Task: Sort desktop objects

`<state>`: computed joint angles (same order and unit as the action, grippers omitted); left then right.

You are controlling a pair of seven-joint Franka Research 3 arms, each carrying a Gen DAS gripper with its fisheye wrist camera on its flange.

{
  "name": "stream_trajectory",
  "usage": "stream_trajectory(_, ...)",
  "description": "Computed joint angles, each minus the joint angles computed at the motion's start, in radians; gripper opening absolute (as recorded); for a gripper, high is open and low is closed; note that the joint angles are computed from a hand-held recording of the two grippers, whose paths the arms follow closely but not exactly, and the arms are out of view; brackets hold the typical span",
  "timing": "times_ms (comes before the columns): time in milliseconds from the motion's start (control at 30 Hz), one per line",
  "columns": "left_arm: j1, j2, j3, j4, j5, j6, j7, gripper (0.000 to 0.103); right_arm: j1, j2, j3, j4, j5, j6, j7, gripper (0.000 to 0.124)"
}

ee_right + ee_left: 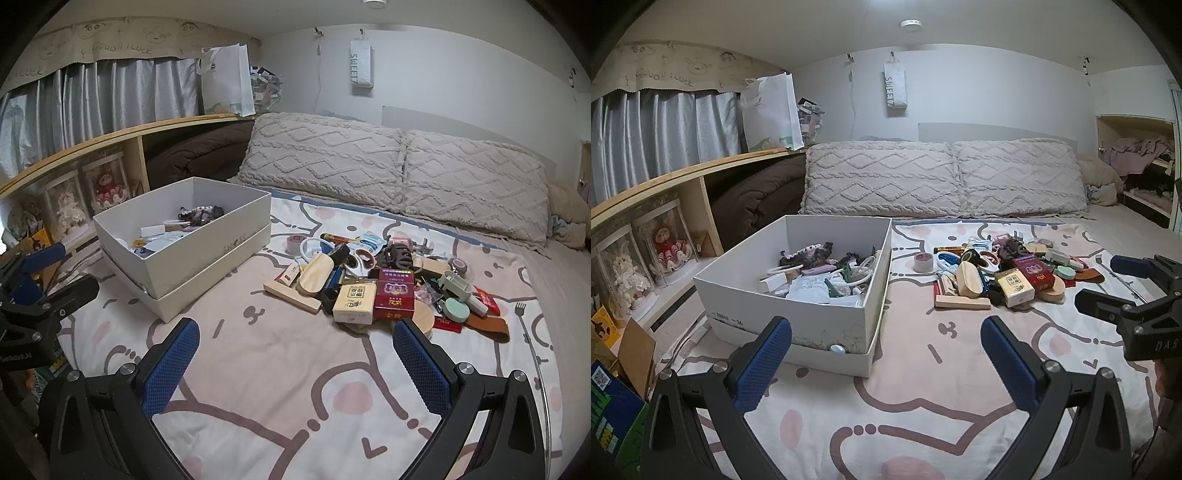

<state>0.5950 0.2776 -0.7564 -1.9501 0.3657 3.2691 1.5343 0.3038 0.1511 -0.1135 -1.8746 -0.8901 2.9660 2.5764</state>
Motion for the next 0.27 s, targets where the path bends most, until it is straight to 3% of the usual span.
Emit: stream_trajectory(267, -0.029, -0.010, 0.037, -0.004, 0.004, 0.007, -0.013, 0.103, -0.003, 0.003, 0.002, 0.000, 0.025, -0.002, -0.021, 0.103)
